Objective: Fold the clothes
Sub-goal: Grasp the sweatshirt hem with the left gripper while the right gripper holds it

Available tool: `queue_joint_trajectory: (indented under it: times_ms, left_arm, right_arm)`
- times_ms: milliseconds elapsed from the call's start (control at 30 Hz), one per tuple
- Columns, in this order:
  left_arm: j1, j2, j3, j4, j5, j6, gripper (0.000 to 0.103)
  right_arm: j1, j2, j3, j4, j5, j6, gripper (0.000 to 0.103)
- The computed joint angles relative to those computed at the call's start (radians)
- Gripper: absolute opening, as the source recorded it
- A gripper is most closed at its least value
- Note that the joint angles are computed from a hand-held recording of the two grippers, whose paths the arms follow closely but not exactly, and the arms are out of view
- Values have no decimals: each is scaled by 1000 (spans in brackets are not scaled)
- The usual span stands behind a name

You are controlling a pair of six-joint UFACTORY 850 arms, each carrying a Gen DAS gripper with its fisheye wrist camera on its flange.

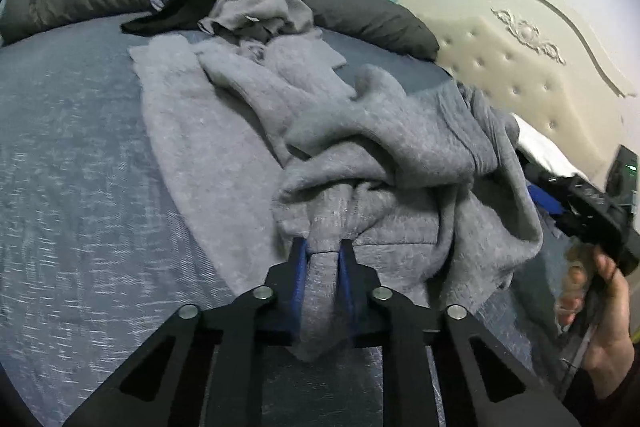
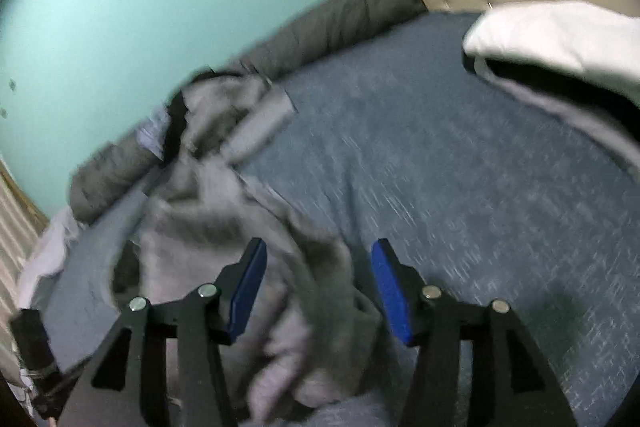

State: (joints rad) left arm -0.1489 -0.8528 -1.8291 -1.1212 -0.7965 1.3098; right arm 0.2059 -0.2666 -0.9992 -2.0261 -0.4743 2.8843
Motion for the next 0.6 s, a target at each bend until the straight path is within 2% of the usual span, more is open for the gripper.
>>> queue_joint_trajectory:
  times_ms: [67, 133, 200, 333, 467, 600]
  left_arm:
    - [7, 10, 9, -11, 11, 7, 12]
    - [13, 20, 17, -20, 22, 19, 12]
    - [20, 27, 20, -28, 40, 26, 12]
    - [33, 22, 4, -23, 58, -21, 15]
    - [22, 59, 50, -40, 55, 61, 23]
    - [6, 94, 93, -97, 47, 169, 33]
  right_arm:
    - [10, 12, 2, -154, -8, 88, 56]
    - [11, -8, -29, -235, 58, 94, 62]
    - [11, -41, -66, -315, 137, 107, 63]
    - [7, -109, -133, -206, 265, -51, 63]
    - [-12, -104, -108, -364, 262, 154, 63]
    - [-15, -90, -88, -286, 242, 96, 62]
